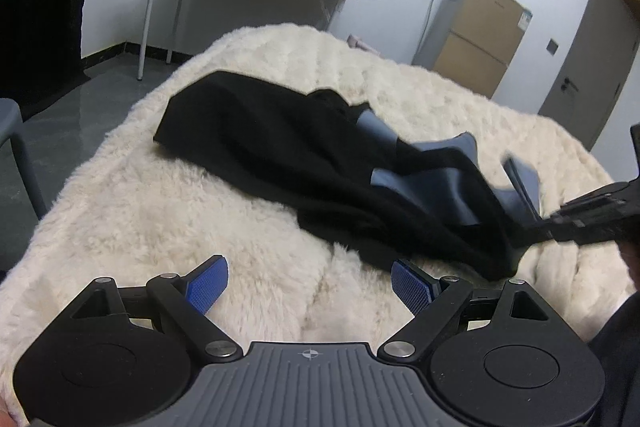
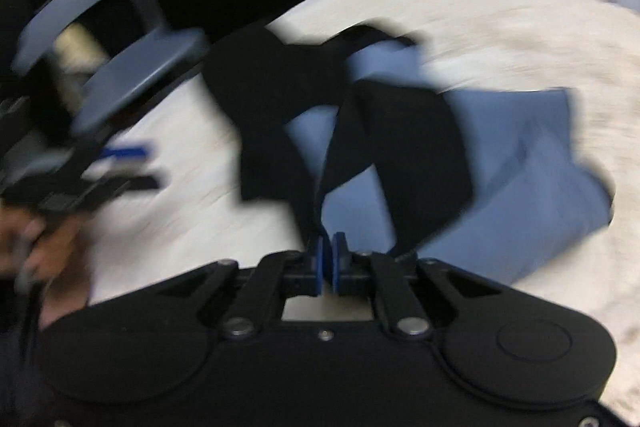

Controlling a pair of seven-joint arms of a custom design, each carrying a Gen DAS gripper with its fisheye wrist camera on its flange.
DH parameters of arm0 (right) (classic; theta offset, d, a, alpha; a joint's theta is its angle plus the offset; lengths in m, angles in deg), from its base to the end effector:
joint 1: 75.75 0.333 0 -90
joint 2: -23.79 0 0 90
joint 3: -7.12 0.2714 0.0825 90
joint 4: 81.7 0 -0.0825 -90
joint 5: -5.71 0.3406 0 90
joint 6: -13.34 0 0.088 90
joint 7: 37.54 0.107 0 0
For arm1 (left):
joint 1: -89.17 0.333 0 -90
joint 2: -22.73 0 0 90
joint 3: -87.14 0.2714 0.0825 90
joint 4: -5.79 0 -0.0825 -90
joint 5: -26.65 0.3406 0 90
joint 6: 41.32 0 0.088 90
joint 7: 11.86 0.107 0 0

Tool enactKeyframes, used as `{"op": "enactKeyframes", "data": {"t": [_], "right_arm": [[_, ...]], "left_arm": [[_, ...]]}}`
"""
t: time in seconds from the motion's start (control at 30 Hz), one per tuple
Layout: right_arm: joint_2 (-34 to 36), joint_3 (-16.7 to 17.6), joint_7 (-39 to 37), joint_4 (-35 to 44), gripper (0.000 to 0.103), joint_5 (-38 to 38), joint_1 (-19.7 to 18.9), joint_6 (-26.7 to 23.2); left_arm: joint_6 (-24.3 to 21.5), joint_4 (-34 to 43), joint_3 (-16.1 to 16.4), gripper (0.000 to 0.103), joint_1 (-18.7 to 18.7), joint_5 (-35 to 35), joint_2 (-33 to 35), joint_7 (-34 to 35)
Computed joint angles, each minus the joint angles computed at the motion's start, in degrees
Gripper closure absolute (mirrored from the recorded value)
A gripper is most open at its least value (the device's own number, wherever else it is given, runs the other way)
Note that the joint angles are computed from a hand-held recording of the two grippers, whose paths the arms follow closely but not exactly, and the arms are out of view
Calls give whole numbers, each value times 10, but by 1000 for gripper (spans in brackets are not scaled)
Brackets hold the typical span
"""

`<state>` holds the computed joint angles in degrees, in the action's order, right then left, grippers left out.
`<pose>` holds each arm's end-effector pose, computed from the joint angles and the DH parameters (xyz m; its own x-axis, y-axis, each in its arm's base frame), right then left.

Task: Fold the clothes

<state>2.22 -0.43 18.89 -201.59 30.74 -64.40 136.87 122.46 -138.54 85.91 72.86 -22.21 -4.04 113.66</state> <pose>0.4508 0.0388 0.5917 0.5095 -0.8402 -0.1855 -0.7597 -0.3380 -0.5555 0.4136 -0.0883 0.5013 -0.3154 -0.9055 0.2839 -0.6721 0.0020 -0.7404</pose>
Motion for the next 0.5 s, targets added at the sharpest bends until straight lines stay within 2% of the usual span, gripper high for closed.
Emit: {"op": "enactKeyframes", "data": {"t": [0.07,0.1,0.13,0.17,0.2,0.23,0.27,0.3,0.37,0.4,0.5], "right_arm": [[7,-5,-6,13,90,4,2,-23],[8,-6,-3,17,89,7,-1,-25],[3,-8,-1,16,83,13,-5,-16],[-7,-11,1,9,70,21,-10,6],[-14,-15,4,0,62,31,-14,27],[-24,-22,14,-14,47,52,-19,68],[-27,-27,26,-22,37,65,-22,97],[-26,-27,53,-27,35,70,-31,132],[-5,-3,187,-24,35,28,-75,208],[21,10,255,-1,35,-18,-99,216],[138,19,374,126,33,-138,-129,167]], "left_arm": [[1,-3,-8,17,7,11,1,-11],[2,-3,-8,17,7,13,2,-13],[3,-3,-8,17,6,14,3,-16],[4,-2,-8,17,6,15,4,-18],[5,-2,-8,17,6,16,6,-21],[5,-2,-8,17,6,17,7,-23],[6,-1,-8,17,6,18,8,-25],[7,1,-9,17,6,19,12,-28],[10,6,-10,17,5,20,21,-31],[10,9,-11,17,6,22,26,-33],[10,19,-20,17,11,34,38,-47]]}}
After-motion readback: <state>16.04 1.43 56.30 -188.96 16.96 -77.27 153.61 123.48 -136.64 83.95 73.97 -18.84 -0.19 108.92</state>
